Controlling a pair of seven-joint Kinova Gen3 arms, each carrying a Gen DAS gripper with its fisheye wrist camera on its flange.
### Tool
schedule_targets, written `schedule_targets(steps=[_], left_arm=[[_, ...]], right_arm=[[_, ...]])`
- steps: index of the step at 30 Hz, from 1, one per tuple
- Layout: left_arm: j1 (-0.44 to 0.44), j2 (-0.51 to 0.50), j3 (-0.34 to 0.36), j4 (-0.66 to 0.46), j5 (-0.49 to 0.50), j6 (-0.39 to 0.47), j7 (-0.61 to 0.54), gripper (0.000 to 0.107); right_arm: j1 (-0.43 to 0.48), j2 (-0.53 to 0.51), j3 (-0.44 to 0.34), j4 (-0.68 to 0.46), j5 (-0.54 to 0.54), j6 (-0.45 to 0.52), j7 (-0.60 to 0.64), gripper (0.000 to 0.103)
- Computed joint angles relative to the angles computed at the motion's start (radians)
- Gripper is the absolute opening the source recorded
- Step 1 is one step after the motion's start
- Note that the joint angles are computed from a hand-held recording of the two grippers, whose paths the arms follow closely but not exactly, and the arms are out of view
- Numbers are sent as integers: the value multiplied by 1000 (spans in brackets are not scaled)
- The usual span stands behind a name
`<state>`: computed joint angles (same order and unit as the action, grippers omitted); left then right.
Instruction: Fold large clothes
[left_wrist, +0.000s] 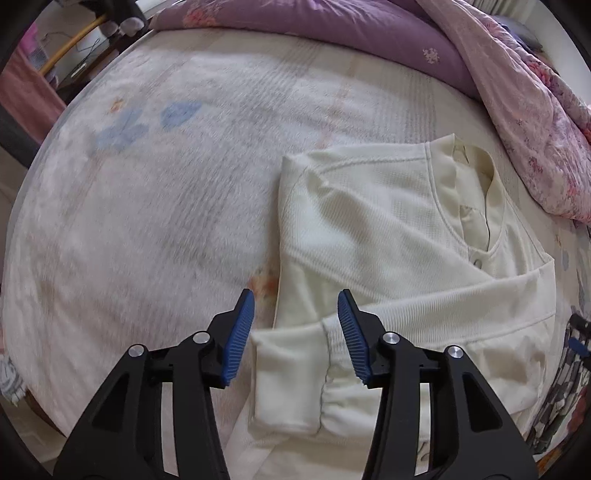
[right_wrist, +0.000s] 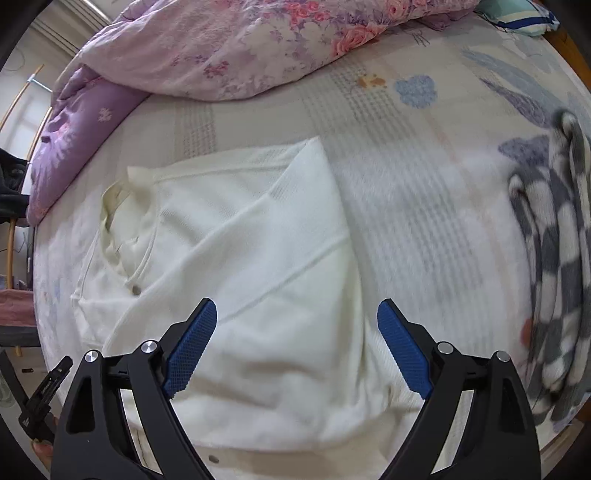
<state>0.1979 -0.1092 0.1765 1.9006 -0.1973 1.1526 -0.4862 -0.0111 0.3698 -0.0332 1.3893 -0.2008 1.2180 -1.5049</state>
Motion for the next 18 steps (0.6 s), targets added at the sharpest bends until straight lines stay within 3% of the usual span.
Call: schedule_targets(steps=[4,11,18], left_arm=[[-26,20,-32,-17,-12,-37,-54,59],[-95,120,-105,-65,35,-132,-196,61],[-119,253,-143,-144,21,-161,-270,69]], right_arm=[[-28,83,4,-143,47,54,0,86],[-65,250,7,-348,98,111,-33,87],[-75,385,5,-508,128,190,-31,87]])
